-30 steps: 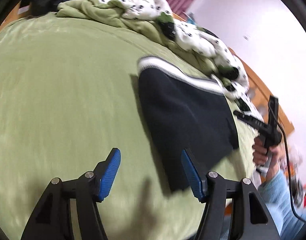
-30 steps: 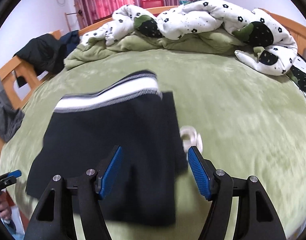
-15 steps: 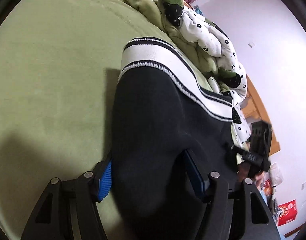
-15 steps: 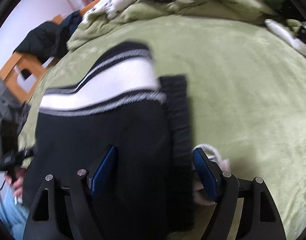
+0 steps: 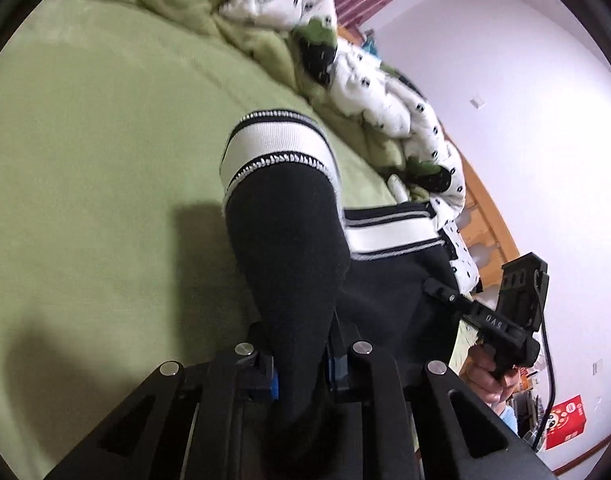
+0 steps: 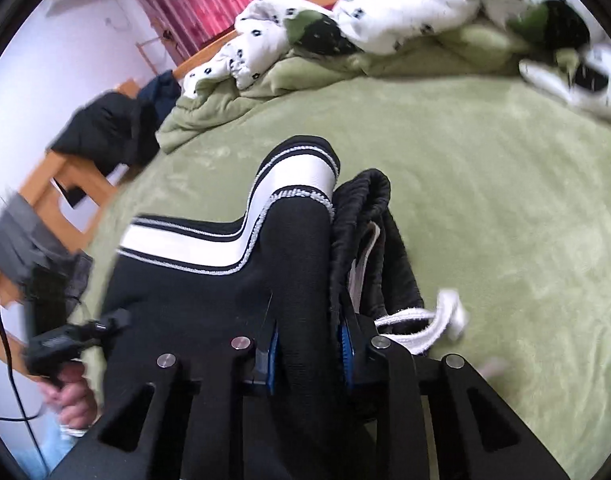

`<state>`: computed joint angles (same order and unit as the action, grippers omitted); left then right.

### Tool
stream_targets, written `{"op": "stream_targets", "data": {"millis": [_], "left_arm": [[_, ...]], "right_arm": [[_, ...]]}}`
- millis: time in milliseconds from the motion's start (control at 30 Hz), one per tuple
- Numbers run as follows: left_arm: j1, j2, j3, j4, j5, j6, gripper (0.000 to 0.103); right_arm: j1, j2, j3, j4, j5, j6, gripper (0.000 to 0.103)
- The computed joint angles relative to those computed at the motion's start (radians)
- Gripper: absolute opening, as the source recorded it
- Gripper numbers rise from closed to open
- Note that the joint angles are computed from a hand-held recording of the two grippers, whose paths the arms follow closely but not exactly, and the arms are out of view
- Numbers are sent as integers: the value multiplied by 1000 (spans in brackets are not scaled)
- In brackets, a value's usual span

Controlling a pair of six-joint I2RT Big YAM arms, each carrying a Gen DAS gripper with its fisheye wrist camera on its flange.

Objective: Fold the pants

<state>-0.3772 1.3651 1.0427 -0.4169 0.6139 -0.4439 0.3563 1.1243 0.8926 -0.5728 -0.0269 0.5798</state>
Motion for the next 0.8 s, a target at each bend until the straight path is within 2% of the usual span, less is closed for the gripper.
{"op": "stream_targets", "data": {"millis": [100,167,233,300,333,400,433,467,500,533,567,633,700,767,800], "left_arm": [[96,-75,2,-108,-22,103,15],[189,-84,37,-232,-4,183,15],[254,-68,65,-323,-8,253,15],[299,-40,61,-357,-27,293,19],[313,-16,52,-362,-35,289,22],[317,27,21,-348,-87,269,32],[316,28,-9,-311,-106,267,40],[316,10,-48,-255,-108,257,50],[317,-8,-77,-217,-102,249,50],[321,-28,-93,-210,-88,258,50],[325,-41,-99,-217,-84,270,50],[329,-82,-109,-226,-118,294,50],[323,-126,-118,-203,-171,333,60],[318,-148,-114,-183,-207,357,61],[315,-148,-104,-180,-212,357,61]], "right_arm": [[77,36,20,70,-49,76,23],[116,70,25,147,-106,119,23],[157,124,39,219,-145,140,23],[187,199,64,257,-158,127,23],[193,235,77,257,-152,114,25],[214,290,86,225,-40,47,32],[214,306,83,225,-31,-7,35],[201,305,73,240,-54,-19,35],[195,296,74,218,-73,-1,36],[198,294,94,165,-58,-7,40],[210,290,123,102,-11,-36,45],[253,250,151,17,137,-91,45],[279,215,158,17,226,-113,45],[272,229,180,57,226,-119,56],[269,268,213,58,247,-127,57]]}}
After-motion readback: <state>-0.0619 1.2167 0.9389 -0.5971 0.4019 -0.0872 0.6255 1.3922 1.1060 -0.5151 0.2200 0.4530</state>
